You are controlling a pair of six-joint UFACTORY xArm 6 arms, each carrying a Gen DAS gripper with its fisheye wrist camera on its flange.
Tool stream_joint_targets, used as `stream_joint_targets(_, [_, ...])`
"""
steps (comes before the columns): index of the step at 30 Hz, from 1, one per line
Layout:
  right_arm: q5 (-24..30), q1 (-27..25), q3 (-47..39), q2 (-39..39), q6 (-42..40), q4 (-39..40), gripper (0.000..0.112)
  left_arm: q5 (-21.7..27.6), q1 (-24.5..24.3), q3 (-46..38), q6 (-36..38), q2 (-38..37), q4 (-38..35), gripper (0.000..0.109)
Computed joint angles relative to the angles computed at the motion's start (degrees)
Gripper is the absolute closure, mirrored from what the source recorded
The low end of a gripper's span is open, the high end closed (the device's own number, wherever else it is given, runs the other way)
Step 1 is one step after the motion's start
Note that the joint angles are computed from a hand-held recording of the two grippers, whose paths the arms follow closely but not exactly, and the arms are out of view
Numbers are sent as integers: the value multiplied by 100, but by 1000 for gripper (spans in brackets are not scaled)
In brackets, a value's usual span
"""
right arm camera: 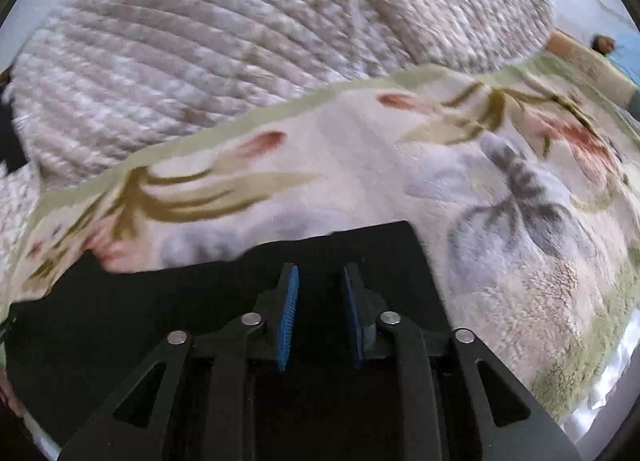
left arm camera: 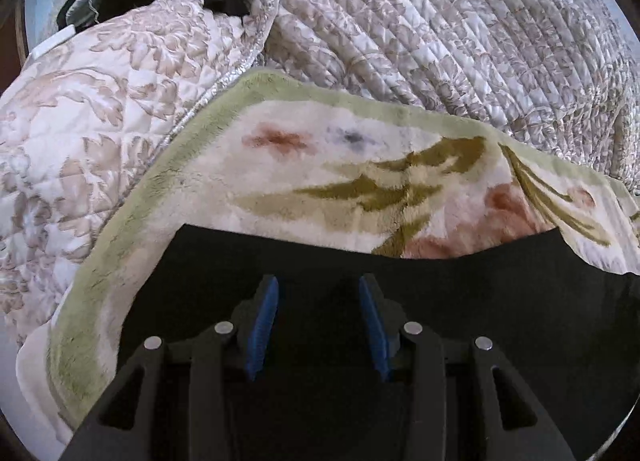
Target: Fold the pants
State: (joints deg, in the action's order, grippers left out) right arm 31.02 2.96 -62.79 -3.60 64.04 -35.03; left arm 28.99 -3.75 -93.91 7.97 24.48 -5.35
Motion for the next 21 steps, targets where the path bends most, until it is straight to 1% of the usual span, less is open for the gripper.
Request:
stream_joint_targets(1, [-74, 78, 17, -20, -48, -27, 83, -31, 5, 80, 18, -66, -2, 64])
stream_joint_targets(3, [-177, 261, 11, -34, -174, -67, 77, -140, 16, 347, 104, -268, -21, 64])
stream_joint_targets(5, [-257, 424, 36, -61, -252, -114, 74, -218, 26, 562, 208, -438, -115, 64])
stream_joint_targets(8, [-364, 681, 152, -135, -329, -192, 74, -389, 32, 959, 338, -741, -187, 63])
stream_joint_targets(10, [-492, 837, 292, -193, -481, -34, 74, -506, 34, 1234, 381, -943, -187, 63])
stream_joint_targets(14, [-486, 1104, 463, -278, -561, -74, 74, -640, 62, 1676, 462, -1238, -197, 62])
stream_joint_targets(16, [-514, 1179, 522, -297, -631, -6, 74, -710, 95, 1873, 342, -1344, -51, 61])
stream_joint_targets(19, [-437, 1327, 547, -295, -620, -128, 74, -803, 216, 2123, 65, -1449, 151, 61])
stream_joint_targets(20, [-429, 1367, 563, -287, -683, -61, 74, -762, 262, 2147, 78, -1446, 103, 60])
stream_joint_targets(21, [-415, 1382, 567, -256, -812, 90, 74, -779, 304, 2187, 266, -1454, -145, 57])
